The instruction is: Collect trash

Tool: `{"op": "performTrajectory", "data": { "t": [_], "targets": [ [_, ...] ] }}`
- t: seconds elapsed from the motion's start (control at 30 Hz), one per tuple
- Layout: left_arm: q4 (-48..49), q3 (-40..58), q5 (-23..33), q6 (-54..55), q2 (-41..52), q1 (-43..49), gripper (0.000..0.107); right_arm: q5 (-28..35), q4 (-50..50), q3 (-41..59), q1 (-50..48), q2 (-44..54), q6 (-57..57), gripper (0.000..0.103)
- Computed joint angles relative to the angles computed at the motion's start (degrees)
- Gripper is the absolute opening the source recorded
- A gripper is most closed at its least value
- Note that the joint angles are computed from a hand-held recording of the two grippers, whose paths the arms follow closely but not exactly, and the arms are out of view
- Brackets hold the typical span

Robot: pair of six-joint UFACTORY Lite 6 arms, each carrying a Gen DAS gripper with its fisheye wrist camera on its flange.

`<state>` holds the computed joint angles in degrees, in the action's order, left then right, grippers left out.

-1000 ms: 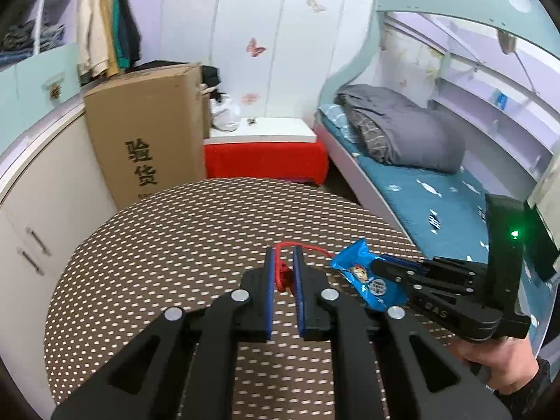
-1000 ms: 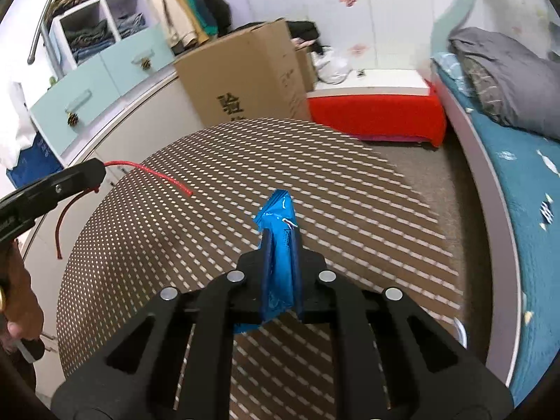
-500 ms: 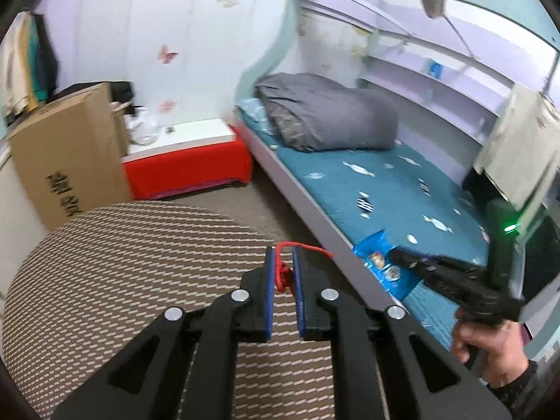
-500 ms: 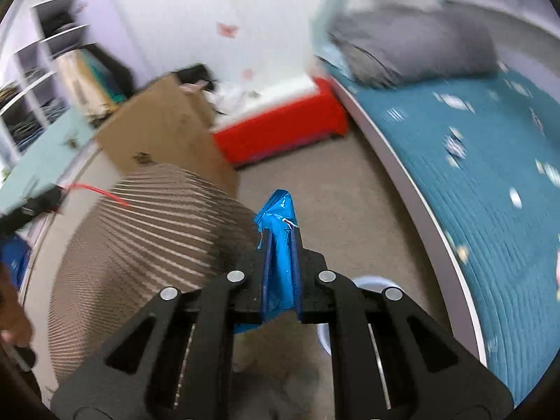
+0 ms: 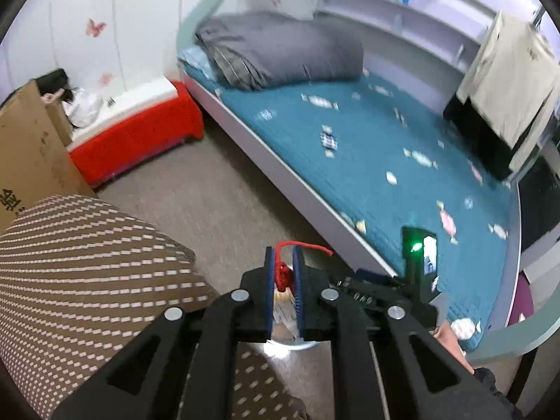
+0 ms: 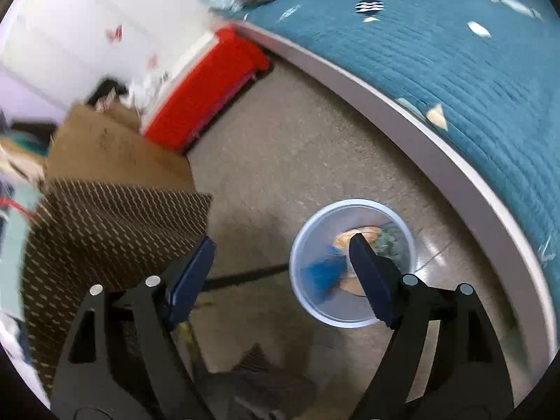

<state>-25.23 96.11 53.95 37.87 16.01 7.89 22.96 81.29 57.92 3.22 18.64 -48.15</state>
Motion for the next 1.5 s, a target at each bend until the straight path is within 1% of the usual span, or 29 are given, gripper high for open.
{"op": "performTrajectory", "data": {
  "t": [0.03,0.13,0.23,0.33,0.4,0.43,0.47,0.5,0.53,0.57,0.6,0.7,0.77,0.87,0.9,1.0,1.03,1.1,1.17,1.2,1.23,1.3,1.33,1.4,1.47,1.5],
  "targets": [
    [1.2,0.7,-0.3,-1.2,1.4,-1.2,0.01,-0.3,1.8,-2.1,-1.0,-2.2,-1.7,0.079],
    [4.4,2.5,-0.4,-4.8,5.5,-5.2,0.01,-0.3,2.1,-6.2,-3.6,-8.3,-1.8,0.08],
    [8.1,5.6,0.7,-9.1,10.6,-9.8,0.01,-0.2,-0.5,-10.3,-6.7,-15.1,0.0,0.084],
    [12.7,7.3,1.4,-13.6,14.8,-14.1,0.01,1.3,-2.9,-12.3,-9.5,-19.2,1.7,0.086],
    [14.7,10.6,4.2,-15.5,19.4,-16.4,0.014,1.5,-6.5,-13.1,-10.4,-21.8,4.7,0.088],
    [15.7,11.4,4.7,-16.6,20.8,-17.1,0.02,1.6,-8.3,-13.9,-10.9,-23.3,5.9,0.09],
    [16.6,12.7,5.1,-18.0,22.4,-17.6,0.047,1.6,-9.3,-14.3,-11.1,-24.2,6.7,0.091],
    [17.0,14.2,5.4,-19.3,23.9,-17.8,0.088,1.7,-10.3,-14.6,-11.2,-25.0,7.6,0.092],
    [17.4,14.0,4.3,-20.6,24.0,-17.7,0.096,2.1,-11.9,-14.9,-11.3,-26.0,9.1,0.092],
    [18.2,12.0,1.5,-22.3,22.6,-17.4,0.096,2.2,-11.8,-15.0,-11.1,-26.1,9.2,0.093],
    [18.9,11.7,0.8,-23.5,22.3,-17.3,0.096,2.7,-12.4,-15.3,-11.0,-27.0,9.9,0.095],
    [18.7,10.7,1.6,-24.4,20.4,-15.9,0.096,2.7,-16.6,-16.1,-10.5,-29.6,14.4,0.097],
    [17.2,8.6,1.4,-23.6,16.9,-13.8,0.096,1.8,-22.9,-15.7,-8.7,-32.0,22.2,0.097],
    [11.7,5.5,1.6,-19.6,10.8,-10.6,0.096,0.7,-35.3,-14.0,-5.2,-35.3,36.8,0.097],
    [10.5,2.8,0.7,-18.6,6.7,-9.0,0.096,1.0,-38.7,-13.1,-4.1,-36.4,40.5,0.097],
    [1.8,-3.8,-0.8,-10.4,-3.6,-4.4,0.096,4.2,-53.9,-7.3,1.5,-38.8,56.8,0.097],
    [0.5,-5.9,-1.5,-8.4,-7.3,-3.1,0.096,5.0,-57.6,-5.6,3.2,-39.4,61.0,0.097],
    [-2.0,-9.7,-3.1,-4.4,-15.7,0.8,0.096,7.1,-68.1,-1.2,8.5,-40.2,72.5,0.097],
    [-3.6,-12.8,-4.9,-1.7,-23.3,5.7,0.097,10.8,-79.7,4.9,15.7,-39.8,84.0,0.097],
    [-3.7,-13.0,-5.2,-1.4,-25.5,7.8,0.097,12.7,-84.6,7.7,19.2,-39.4,88.6,0.097],
    [-4.5,-13.0,-4.7,-0.3,-27.4,10.3,0.097,15.8,-90.6,12.1,24.1,-38.1,94.1,0.097],
    [-9.3,-11.9,-0.8,5.6,-30.7,19.6,0.097,20.8,-99.1,18.9,32.1,-35.3,101.8,0.097],
    [-11.2,-11.3,1.1,8.1,-31.6,23.7,0.097,24.3,-103.7,23.5,37.1,-33.3,105.8,0.097],
    [-16.4,-9.5,5.9,14.6,-32.4,33.8,0.098,29.3,-109.6,30.4,44.4,-30.0,110.7,0.097],
    [-20.7,-7.0,9.9,18.7,-32.0,42.9,0.098,35.0,-115.4,39.5,52.1,-24.9,114.2,0.097],
    [-22.9,-4.5,12.7,21.0,-30.7,48.9,0.098,38.1,-118.0,44.1,55.4,-22.1,115.2,0.097]
  ]
}}
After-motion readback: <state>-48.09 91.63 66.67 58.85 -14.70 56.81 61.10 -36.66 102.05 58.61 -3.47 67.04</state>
